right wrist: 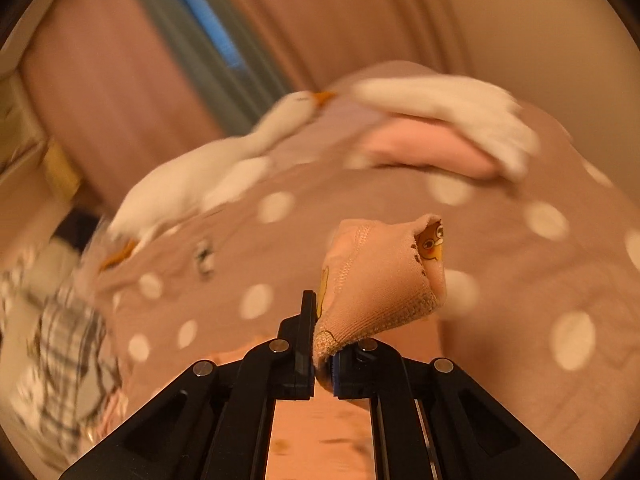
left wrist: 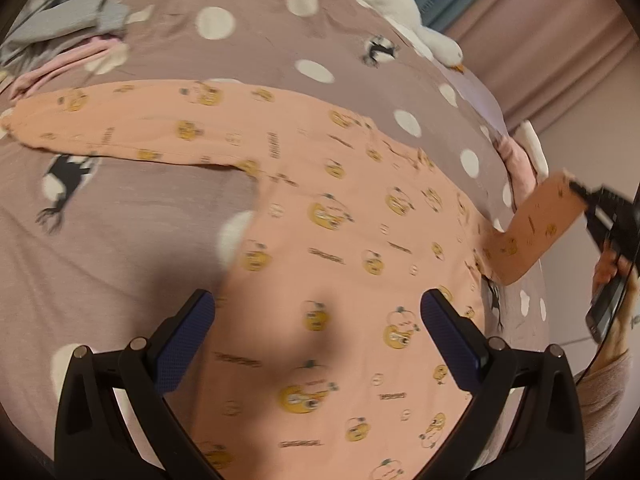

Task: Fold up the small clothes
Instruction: 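Carry the sleeve across the shirt body with the right gripper and release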

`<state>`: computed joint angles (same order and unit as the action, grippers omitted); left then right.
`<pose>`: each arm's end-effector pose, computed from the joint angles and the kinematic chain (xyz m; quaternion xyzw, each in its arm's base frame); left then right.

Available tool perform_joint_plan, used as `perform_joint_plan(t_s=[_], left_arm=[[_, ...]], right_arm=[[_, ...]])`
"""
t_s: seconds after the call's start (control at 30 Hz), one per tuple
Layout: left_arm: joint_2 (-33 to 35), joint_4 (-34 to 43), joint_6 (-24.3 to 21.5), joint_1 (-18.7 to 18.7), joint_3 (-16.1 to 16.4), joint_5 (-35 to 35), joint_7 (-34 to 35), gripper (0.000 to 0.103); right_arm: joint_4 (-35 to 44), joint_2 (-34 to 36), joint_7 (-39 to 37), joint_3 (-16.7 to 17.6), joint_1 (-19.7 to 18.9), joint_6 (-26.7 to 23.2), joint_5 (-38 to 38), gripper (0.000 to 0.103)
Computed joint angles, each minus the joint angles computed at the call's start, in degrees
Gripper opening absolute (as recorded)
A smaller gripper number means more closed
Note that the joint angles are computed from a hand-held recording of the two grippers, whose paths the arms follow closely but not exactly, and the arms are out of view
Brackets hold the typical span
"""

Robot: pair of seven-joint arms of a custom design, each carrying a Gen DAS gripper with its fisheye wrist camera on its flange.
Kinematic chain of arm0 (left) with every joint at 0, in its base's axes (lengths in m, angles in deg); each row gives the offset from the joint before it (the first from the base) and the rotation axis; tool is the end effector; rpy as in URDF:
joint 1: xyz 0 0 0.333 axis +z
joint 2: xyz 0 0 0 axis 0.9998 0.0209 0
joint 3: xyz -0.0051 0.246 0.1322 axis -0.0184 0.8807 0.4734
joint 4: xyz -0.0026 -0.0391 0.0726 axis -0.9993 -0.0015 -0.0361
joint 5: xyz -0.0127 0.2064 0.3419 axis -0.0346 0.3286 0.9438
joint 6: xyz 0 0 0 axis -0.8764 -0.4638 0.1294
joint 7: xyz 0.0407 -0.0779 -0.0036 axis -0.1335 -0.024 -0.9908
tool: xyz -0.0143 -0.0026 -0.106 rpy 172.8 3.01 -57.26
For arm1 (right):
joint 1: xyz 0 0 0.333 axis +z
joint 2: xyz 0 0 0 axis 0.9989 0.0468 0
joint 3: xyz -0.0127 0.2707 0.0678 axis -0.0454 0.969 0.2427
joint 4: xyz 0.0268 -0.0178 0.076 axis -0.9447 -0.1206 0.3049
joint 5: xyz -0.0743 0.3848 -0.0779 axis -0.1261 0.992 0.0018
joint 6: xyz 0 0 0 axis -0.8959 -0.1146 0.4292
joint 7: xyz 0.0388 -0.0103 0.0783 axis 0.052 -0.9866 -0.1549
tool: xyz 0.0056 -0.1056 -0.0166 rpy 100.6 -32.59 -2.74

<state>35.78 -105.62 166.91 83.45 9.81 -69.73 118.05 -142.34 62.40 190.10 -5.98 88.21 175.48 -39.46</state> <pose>0.4490 0.0249 0.4157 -0.7171 0.6128 -0.3319 0.0123 0.5186 0.1606 0.5291 -0.4630 0.7602 -0.2264 0.3956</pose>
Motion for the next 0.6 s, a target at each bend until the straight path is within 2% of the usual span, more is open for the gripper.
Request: perform_joint_plan(t_s=[0.1,0.2,0.23,0.33,0.43,0.6], left_arm=[[-0.49,-0.44,-0.16,1.56,1.23,0.36,0.17,0.103],[-0.63,-0.72,-0.35,3.21,2.52,0.38,0.48,0.103],[-0.57,-0.74,-0.35,3.60,2.76,0.31,0.59,0.103],[0.05,-0.63,-0.37,5.15,3.42,0.44,0.66,0.103],[0.94,-0.21,-0.49,6.29,3.77,0.26,0.98,0.103],[2.59,0.66,-0.72,7.87,3.71,-0.05,1.39,0.103]], right_arm=[[10.45,8.46,-2.68,2.65,2.84,-4.05,-3.89,0.007],[19.23,16.36,-6.15,3.21,7.21,-9.44,-7.90,0.007],[23.50,20.37,-7.52,3.57,9.31,-12.67,-10.37,0.007],[32.64,29.86,-12.91,3.43,14.39,-18.81,-11.44,0.007],[40.48,37.96,-16.52,1.94,19.97,-24.91,-13.28,0.007],[51.54,48.40,-24.30,-1.26,27.15,-33.22,-13.52,0.008]])
